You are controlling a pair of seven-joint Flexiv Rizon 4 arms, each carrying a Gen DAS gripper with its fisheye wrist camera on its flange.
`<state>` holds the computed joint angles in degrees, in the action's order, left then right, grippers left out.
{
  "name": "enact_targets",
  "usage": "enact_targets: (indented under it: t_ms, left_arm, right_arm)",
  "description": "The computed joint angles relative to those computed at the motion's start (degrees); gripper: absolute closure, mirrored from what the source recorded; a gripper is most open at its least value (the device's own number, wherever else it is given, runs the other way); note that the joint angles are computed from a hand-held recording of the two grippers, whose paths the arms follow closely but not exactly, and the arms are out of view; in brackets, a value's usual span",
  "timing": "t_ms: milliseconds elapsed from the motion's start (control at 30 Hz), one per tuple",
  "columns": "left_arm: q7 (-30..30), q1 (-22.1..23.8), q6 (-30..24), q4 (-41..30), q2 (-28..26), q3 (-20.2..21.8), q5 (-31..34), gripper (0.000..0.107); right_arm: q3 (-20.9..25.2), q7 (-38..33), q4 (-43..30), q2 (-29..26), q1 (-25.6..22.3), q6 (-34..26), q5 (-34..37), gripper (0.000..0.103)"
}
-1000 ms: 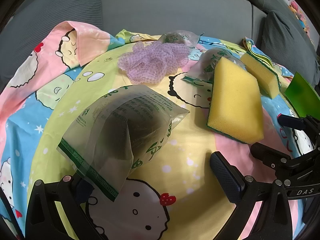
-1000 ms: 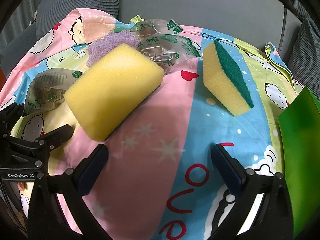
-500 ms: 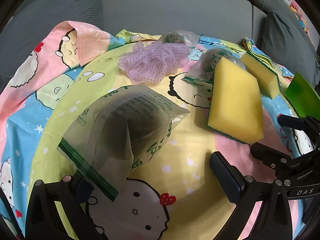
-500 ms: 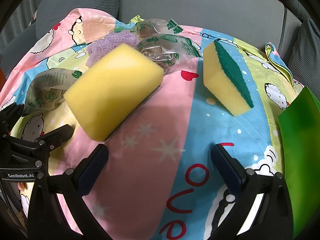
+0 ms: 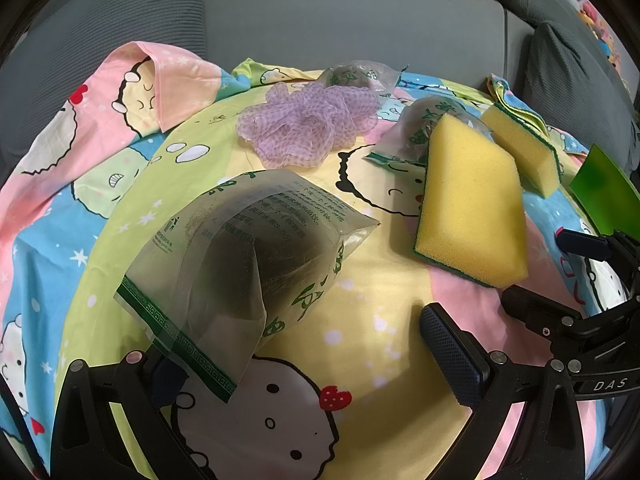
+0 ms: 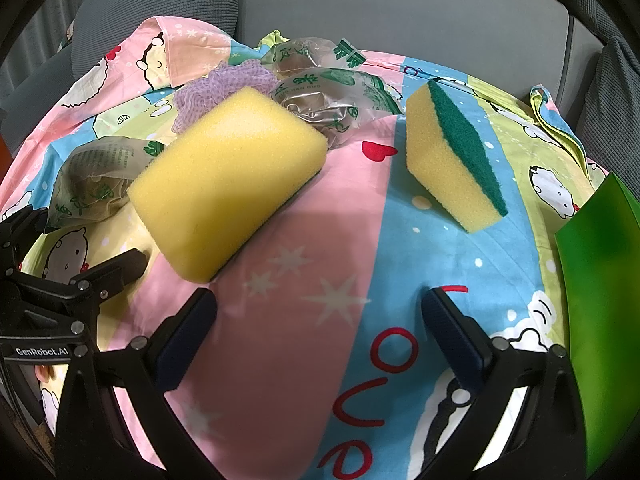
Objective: Organize objects
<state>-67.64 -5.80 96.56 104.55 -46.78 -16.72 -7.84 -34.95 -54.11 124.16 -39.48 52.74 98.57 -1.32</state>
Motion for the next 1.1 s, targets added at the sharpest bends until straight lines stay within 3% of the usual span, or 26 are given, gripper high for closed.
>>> enact_targets:
  t_ms: [800, 900, 1000, 1100]
  left_arm:
    - [-1.0, -0.7, -0.2, 0.4, 0.6, 1.2, -0.5, 0.004]
    - [-0.8, 2.6, 0.0, 2.4, 1.4, -2.3, -0.1, 0.004]
    - [0.9, 10.2, -0.2, 5.3, 1.8, -10.4, 1.2, 0.004]
    - [1.4, 17.2, 1.4, 7.6, 1.9, -18.0, 2.2, 0.004]
  right_arm:
    - [-0.5, 0.4, 0.0, -0.1, 0.5, -0.2, 0.9, 0.0]
    - [-1.8, 2.1, 0.3, 0.3, 1.9, -1.9, 0.9, 0.0]
    - [-2.6, 4.8, 1.2, 1.1, 3.0, -2.2, 1.0, 0.001]
    - [1.9, 6.6, 2.4, 4.5, -0.8, 1.8, 2.6, 0.001]
